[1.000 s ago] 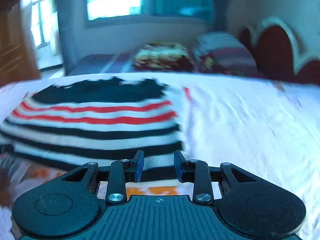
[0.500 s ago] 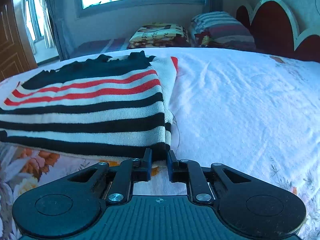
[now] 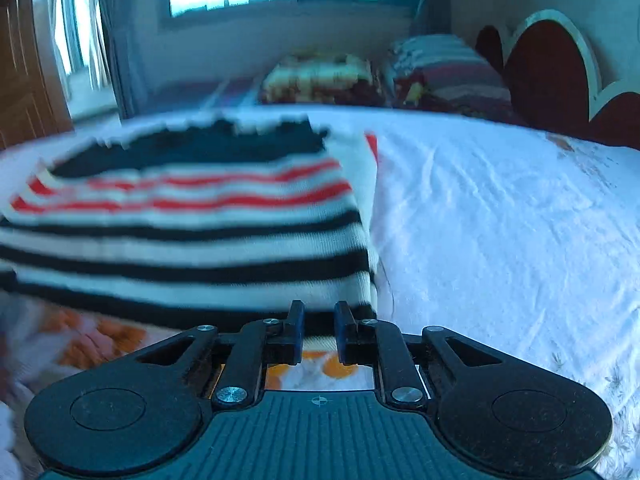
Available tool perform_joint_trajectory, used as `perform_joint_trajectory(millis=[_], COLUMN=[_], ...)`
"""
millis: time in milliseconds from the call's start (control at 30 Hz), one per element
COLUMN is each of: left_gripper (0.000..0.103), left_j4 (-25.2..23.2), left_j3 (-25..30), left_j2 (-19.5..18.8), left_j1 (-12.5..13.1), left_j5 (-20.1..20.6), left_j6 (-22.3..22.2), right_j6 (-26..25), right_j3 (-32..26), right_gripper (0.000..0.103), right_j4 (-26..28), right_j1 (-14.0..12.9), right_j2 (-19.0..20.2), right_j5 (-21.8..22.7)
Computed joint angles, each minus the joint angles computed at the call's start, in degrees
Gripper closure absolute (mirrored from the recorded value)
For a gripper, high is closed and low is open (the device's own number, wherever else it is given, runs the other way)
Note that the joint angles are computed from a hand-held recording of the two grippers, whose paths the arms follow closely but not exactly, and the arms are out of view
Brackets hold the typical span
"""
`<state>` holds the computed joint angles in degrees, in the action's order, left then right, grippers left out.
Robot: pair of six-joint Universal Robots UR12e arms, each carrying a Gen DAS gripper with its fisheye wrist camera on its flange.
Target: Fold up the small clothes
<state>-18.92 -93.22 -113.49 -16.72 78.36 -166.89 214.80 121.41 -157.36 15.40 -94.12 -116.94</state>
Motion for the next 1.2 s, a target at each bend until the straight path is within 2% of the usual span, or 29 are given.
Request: perform_joint_trajectory(millis=[33, 67, 100, 133, 233, 267, 333, 367, 467, 500, 600, 733, 833, 933, 967, 1000, 1033, 1100, 1200], left_gripper=[0.024, 0.019, 0.018, 0.022, 0.036, 0.036, 0.035, 0.033, 0.033, 0.034, 0.039, 0.075, 0.087, 0.088, 0.088, 0.088, 0.088, 0.088, 0.088], left_j4=[1.98, 4.26, 6.34, 6.38, 2.8, 3.16, 7.15, 10.59, 14.66, 14.63, 14.43, 11.22, 10.24, 16.66, 15.93, 12.79, 11.34, 12.55, 13.29], left_j3=[-0.87, -1.87, -3.11, -3.83, -5.33, -5.96, -7.23, -7.53, -5.28, -4.02, -0.37, 2.33, 2.63, 1.15, 1.16, 1.4, 1.4, 1.29, 1.4], left_j2=[0.74, 1.39, 2.16, 2.75, 3.8, 3.73, 2.6, 1.87, -1.26, -2.3, -5.06, -6.4, -6.35, -5.97, -5.99, -5.97, -6.21, -6.65, -6.33], left_j1=[0.2, 0.56, 1.35, 2.24, 4.89, 5.45, 6.51, 6.56, 6.63, 6.58, 6.08, 5.11, 5.31, 5.9, 5.91, 5.91, 6.22, 6.91, 6.98], left_j5=[0.68, 1.17, 0.31, -1.29, -7.36, -9.15, -14.43, -14.83, -17.41, -18.27, -19.2, -16.4, -16.98, -19.43, -19.11, -18.68, -19.56, -22.05, -22.59], left_j6=[-0.62, -1.55, -3.77, -6.96, -20.29, -24.78, -34.29, -37.61, -44.54, -45.48, -46.92, -45.9, -45.96, -48.34, -47.32, -46.4, -47.22, -48.95, -49.38], right_j6=[-0.75, -1.41, -1.64, -1.77, -1.81, -1.53, -0.13, 0.46, -0.15, -1.15, -2.29, -3.08, -4.48, -5.79, -6.43, -6.92, -7.2, -7.33, -8.92], right_j3=[0.24, 0.33, 0.39, 0.5, 0.31, 0.1, -0.38, -0.79, -2.78, -3.57, -5.86, -8.31, -9.98, -10.81, -11.32, -11.54, -11.21, -11.21, -11.14], right_gripper=[0.088, 0.088, 0.088, 0.088, 0.088, 0.088, 0.088, 0.088, 0.089, 0.099, 0.101, 0.101, 0.101, 0.101, 0.101, 0.102, 0.103, 0.103, 0.103], right_j4=[-1.21, -1.86, -2.23, -2.99, -6.31, -7.35, -9.77, -10.93, -12.58, -12.82, -13.11, -14.27, -14.54, -15.66, -13.73, -12.35, -13.38, -12.96, -13.3], right_j1=[0.24, 0.34, 0.4, 0.43, 0.33, 0.11, -0.63, -0.96, -1.53, -1.63, -2.24, -3.17, -3.22, -3.25, -3.25, -3.38, -3.35, -3.59, -3.36], right_j2=[-0.35, -0.61, -0.87, -1.01, -0.42, -0.11, 0.81, 1.47, 3.73, 4.58, 7.16, 10.26, 12.07, 13.35, 13.79, 14.4, 14.55, 14.49, 14.78], right_j5=[-0.12, 0.06, 0.48, 0.97, 3.31, 4.77, 8.19, 9.43, 12.21, 12.67, 14.56, 17.39, 18.5, 20.01, 20.33, 20.79, 20.42, 20.66, 19.69])
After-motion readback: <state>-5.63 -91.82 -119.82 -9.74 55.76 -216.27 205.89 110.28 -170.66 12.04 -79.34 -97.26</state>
